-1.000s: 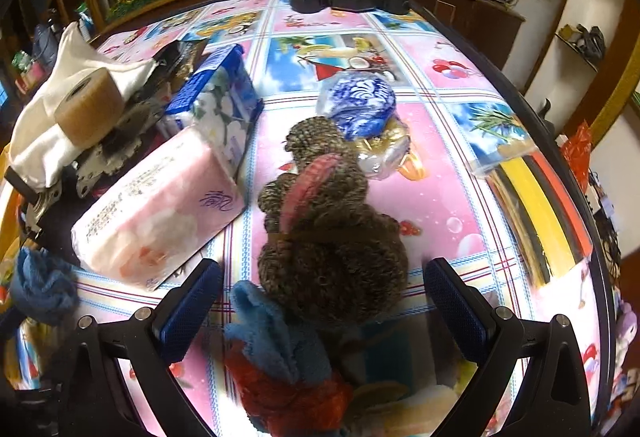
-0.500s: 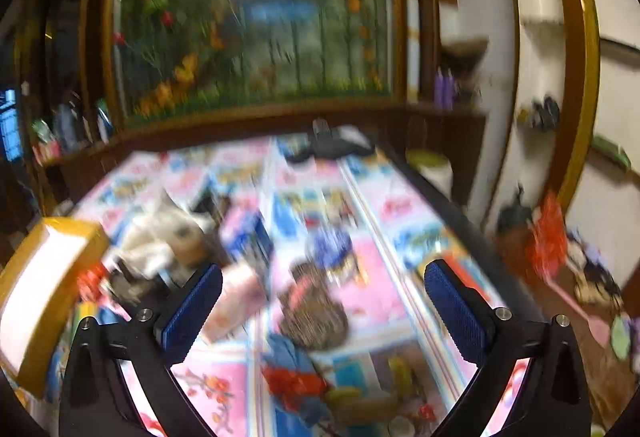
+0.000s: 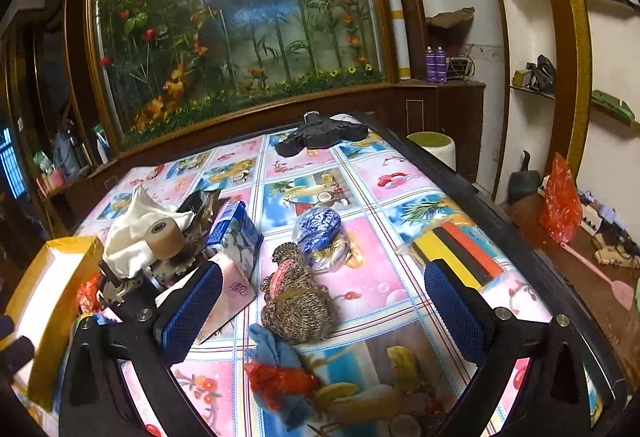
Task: Organize soft objects
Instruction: 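Grasp the blue knit sock with the left tool while the right tool grasps the striped sponge pack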
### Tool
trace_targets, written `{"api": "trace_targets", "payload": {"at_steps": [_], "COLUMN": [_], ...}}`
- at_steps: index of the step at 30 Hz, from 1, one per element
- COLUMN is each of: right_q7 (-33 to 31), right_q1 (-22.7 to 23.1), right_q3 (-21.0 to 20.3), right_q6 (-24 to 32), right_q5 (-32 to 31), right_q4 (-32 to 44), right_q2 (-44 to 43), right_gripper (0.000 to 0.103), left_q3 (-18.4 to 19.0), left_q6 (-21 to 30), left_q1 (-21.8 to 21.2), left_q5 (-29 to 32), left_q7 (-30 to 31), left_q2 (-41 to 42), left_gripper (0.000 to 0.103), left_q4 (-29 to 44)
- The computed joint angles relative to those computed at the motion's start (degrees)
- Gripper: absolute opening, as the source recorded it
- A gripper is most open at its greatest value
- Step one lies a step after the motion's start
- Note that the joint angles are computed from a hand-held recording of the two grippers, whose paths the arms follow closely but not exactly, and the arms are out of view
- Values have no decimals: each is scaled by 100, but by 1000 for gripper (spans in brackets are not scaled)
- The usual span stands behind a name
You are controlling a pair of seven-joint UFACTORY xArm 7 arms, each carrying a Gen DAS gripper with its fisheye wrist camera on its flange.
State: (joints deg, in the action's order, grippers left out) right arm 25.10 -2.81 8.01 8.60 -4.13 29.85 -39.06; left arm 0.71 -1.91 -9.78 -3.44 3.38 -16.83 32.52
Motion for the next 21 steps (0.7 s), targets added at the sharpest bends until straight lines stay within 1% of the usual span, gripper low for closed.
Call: {"api": "trace_targets", "payload": {"at_steps": [2, 4, 6, 8, 10, 13, 15, 17, 18, 21], "right_q7": [-161, -391, -707, -1020, -1339, -1727, -1996, -2201, -2304, -2364], "right_q1": [158, 251, 277, 195, 129, 70, 166, 167, 131, -179], "right_q3": [-298, -596, -854, -981, -1078, -1085, -1142, -1096, -1022, -524], "right_q6": [-24, 38, 292, 596, 942, 1309, 1631, 1910, 1976, 2121], "right_q5": [73, 144, 170, 150, 139, 132, 201, 208, 138, -419], "right_q4": [-135, -297, -418, -447, -411, -203, 212, 653, 845, 1290], "right_q2": [-131, -415, -743, -932, -1047, -912, -516, -39, 181, 805], "right_gripper": [102, 102, 102, 102, 102, 102, 102, 102, 102, 102], "left_q3": [-79, 48, 90, 256, 332, 427, 346, 388, 369, 316], "left_q6": [82, 190, 203, 247, 325, 398, 437, 431, 397, 403], "left_q1": [62, -64, -90, -259, -346, -497, -434, -523, -533, -554], "left_q5": [74, 6, -88, -275, -438, -740, -794, -965, -1003, -1117], "left_q7": [7, 88, 86, 185, 296, 575, 661, 902, 1002, 1275], "left_q2": [47, 94, 171, 310, 428, 533, 589, 644, 685, 904], "left_gripper": [99, 99, 99, 99, 99, 99, 99, 99, 99, 99], "left_q4": [50, 126, 179, 283, 367, 432, 481, 550, 590, 795]}}
